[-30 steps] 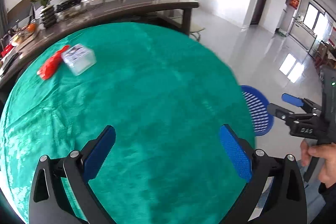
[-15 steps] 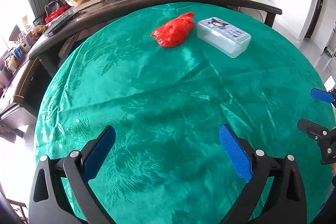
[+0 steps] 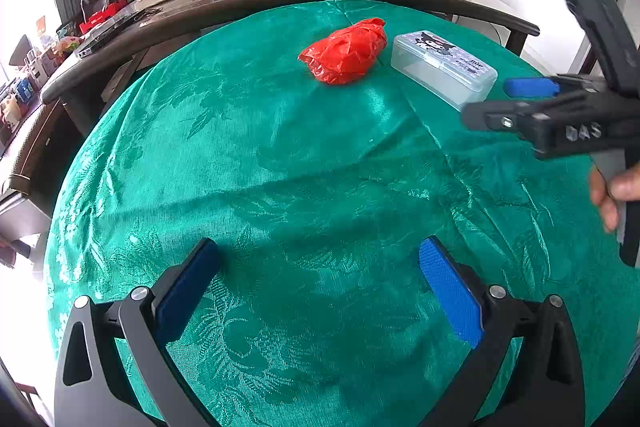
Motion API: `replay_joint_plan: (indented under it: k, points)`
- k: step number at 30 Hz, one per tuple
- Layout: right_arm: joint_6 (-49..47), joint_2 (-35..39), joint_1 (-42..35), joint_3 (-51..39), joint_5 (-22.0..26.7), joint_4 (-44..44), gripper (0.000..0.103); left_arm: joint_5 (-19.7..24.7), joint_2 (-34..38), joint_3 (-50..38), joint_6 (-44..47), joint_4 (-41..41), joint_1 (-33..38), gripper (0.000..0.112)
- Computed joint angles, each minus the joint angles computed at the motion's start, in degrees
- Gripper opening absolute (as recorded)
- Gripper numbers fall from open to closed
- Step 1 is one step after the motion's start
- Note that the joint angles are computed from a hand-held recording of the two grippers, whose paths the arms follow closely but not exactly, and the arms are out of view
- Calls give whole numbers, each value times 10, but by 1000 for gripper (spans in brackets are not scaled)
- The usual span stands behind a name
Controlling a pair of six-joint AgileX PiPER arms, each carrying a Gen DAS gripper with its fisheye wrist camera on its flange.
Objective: Collect trash
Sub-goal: 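Grasp the clear Kuromi box with the right tool while the left tool moves toward the red bag, then grasp the red plastic bag with the left tool while the right tool holds the box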
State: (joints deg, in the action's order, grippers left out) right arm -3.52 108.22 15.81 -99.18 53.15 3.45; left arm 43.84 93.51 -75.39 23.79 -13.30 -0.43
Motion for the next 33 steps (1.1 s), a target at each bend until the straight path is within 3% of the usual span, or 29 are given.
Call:
replay_joint_plan:
  k: [4, 5, 6, 7, 13, 21, 25, 26, 27, 30, 33]
  points:
    - [50, 43, -4, -63, 41, -16, 98, 0, 0, 0, 0, -1, 0, 99]
    - [51, 42, -9, -63, 41, -7, 92, 0, 0, 0, 0, -1, 0, 99]
    - [61, 37, -9, -57, 36, -16, 70, 0, 0, 0, 0, -1, 0, 99]
    - [66, 30, -9, -50, 30, -23, 63, 0, 0, 0, 0, -1, 0, 99]
    - [58, -88, -45, 86, -11, -3, 63, 1, 0, 0, -1, 0, 0, 99]
    - [118, -338, -42, 393, -81, -72, 63, 2, -1, 0, -2, 1, 0, 99]
    - [170, -374, -35, 470, -137, -89, 69, 11, 6, -11, 16, -7, 2, 99]
    - [174, -381, -40, 481, -148, -87, 80, 28, 17, -28, 42, -21, 5, 99]
    - [182, -382, -42, 485, -152, -89, 84, 52, 34, -56, 69, -37, 10, 99]
    - [158, -389, -57, 493, -160, -63, 85, 92, 82, -148, 91, -70, 19, 99]
    - [179, -384, -44, 490, -157, -84, 86, 149, 171, -299, 64, -80, 15, 99]
